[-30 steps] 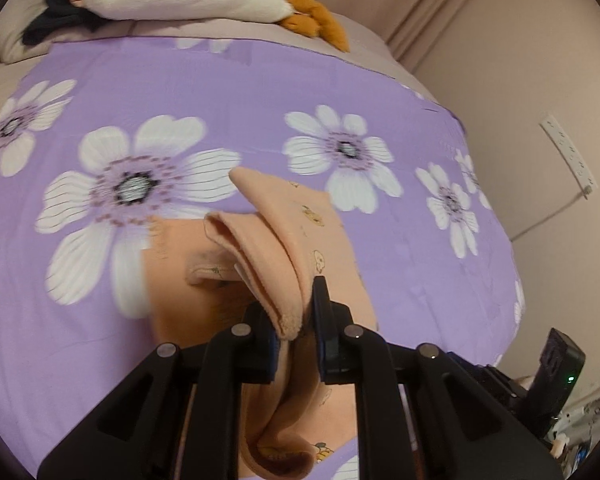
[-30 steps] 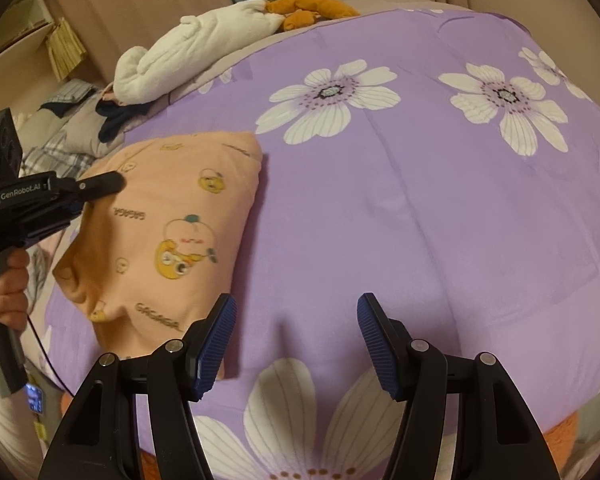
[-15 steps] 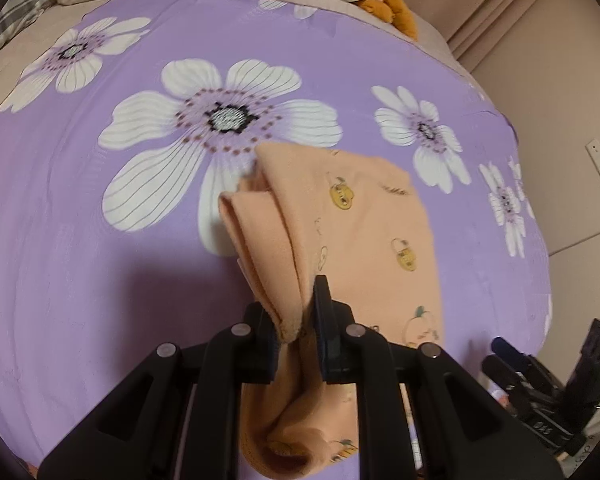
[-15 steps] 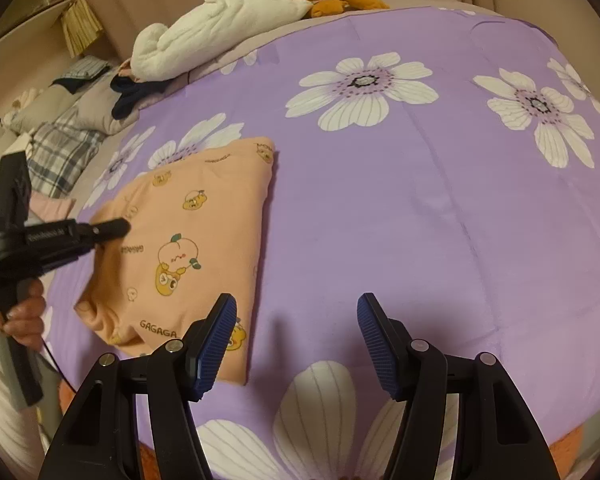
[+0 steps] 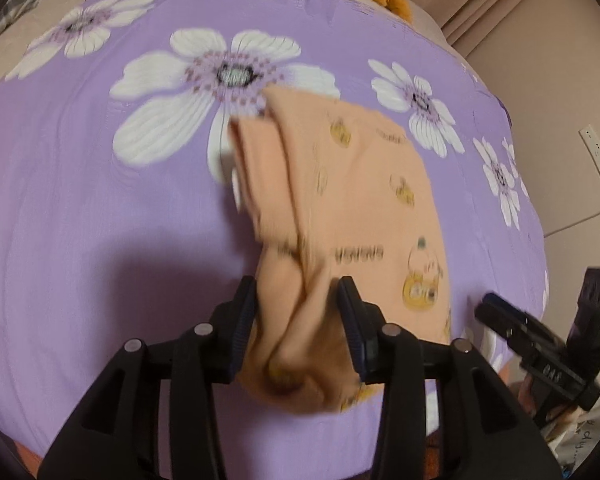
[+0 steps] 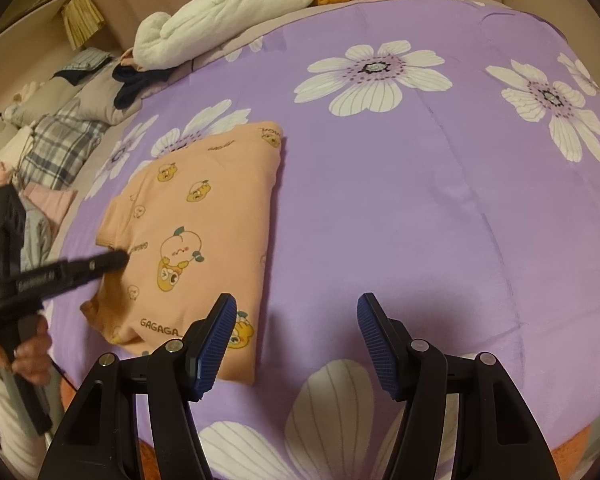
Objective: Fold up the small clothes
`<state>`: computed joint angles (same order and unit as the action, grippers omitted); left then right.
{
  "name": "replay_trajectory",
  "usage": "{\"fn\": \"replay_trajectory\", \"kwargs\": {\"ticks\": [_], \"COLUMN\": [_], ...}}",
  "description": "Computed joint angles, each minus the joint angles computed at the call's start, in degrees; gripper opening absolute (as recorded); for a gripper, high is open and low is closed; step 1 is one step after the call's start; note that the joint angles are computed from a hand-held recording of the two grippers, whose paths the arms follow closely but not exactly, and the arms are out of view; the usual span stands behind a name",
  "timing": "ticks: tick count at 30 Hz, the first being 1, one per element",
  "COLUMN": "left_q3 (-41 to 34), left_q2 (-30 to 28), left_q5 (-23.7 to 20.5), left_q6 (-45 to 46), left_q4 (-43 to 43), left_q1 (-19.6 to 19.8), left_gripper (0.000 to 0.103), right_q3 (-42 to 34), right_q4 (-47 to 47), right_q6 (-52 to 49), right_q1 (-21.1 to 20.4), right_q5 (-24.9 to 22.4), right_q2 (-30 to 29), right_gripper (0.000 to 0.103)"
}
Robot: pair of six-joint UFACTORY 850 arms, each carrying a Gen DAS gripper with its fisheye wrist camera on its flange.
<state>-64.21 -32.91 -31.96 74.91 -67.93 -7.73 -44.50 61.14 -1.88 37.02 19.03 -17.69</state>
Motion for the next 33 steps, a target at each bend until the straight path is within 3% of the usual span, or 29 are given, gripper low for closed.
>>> {"fn": "replay_trajectory", "kwargs": {"ticks": [4, 15, 27, 33], "left_q3": [1.7, 4.5, 7.7, 8.2], "left_q2": [-0.1, 0.9, 3.1, 4.2], "left_q5": [-1.7, -0.8, 1.7, 1.5], "left_q6": [0.2, 3.2, 4.3, 1.6], "left_q4": [0.1, -1.2, -1.8, 1.4], "left_q1": [0.9, 1.2, 1.2, 1.4], "left_gripper": [0.045, 0.046, 0.048, 0.054], "right_q3": [-1.1, -4.3, -5.7, -6.1], "right_q4": [-1.2, -6.4, 11.0, 17.9], "right_q6": [0.2, 3.5, -14.7, -22.2], "right_q1": [0.0, 0.1, 1.1, 1.6], "right_q5": [-0.9, -4.6, -5.6, -5.4], "right_q2": [-0.9, -4.6, -5.4, -5.5], "right_gripper": [0.063, 0.063, 0.063, 0.063]}}
